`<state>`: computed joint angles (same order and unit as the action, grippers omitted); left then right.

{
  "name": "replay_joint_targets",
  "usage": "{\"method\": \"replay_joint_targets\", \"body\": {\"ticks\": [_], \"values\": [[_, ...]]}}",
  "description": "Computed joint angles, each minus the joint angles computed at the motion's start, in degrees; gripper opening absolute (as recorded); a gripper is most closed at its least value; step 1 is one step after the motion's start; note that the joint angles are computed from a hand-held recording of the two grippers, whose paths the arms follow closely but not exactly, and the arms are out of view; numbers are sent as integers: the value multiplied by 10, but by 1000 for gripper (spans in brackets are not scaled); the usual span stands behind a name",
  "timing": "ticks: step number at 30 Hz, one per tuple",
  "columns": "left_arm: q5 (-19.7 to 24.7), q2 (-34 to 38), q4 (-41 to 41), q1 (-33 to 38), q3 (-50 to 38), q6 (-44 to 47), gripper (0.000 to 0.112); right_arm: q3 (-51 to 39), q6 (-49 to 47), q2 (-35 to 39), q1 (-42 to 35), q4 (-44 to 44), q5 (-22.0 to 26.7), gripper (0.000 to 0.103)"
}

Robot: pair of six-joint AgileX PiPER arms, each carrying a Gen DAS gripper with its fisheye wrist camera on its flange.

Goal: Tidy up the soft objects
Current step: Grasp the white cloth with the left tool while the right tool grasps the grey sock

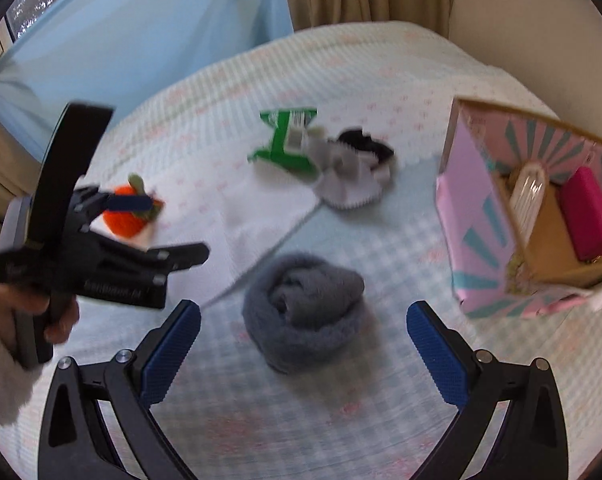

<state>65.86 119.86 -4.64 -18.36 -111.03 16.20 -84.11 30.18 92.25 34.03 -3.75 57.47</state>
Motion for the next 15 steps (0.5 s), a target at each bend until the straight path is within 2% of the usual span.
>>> {"method": "replay_joint_targets", "body": {"ticks": [6, 15], "values": [[-15, 44, -11, -9, -8, 62, 103, 45, -26, 18, -6, 22, -56, 103], [-36, 71, -7, -12, -20, 60, 102, 61, -75, 43, -17, 54, -95, 102]]}}
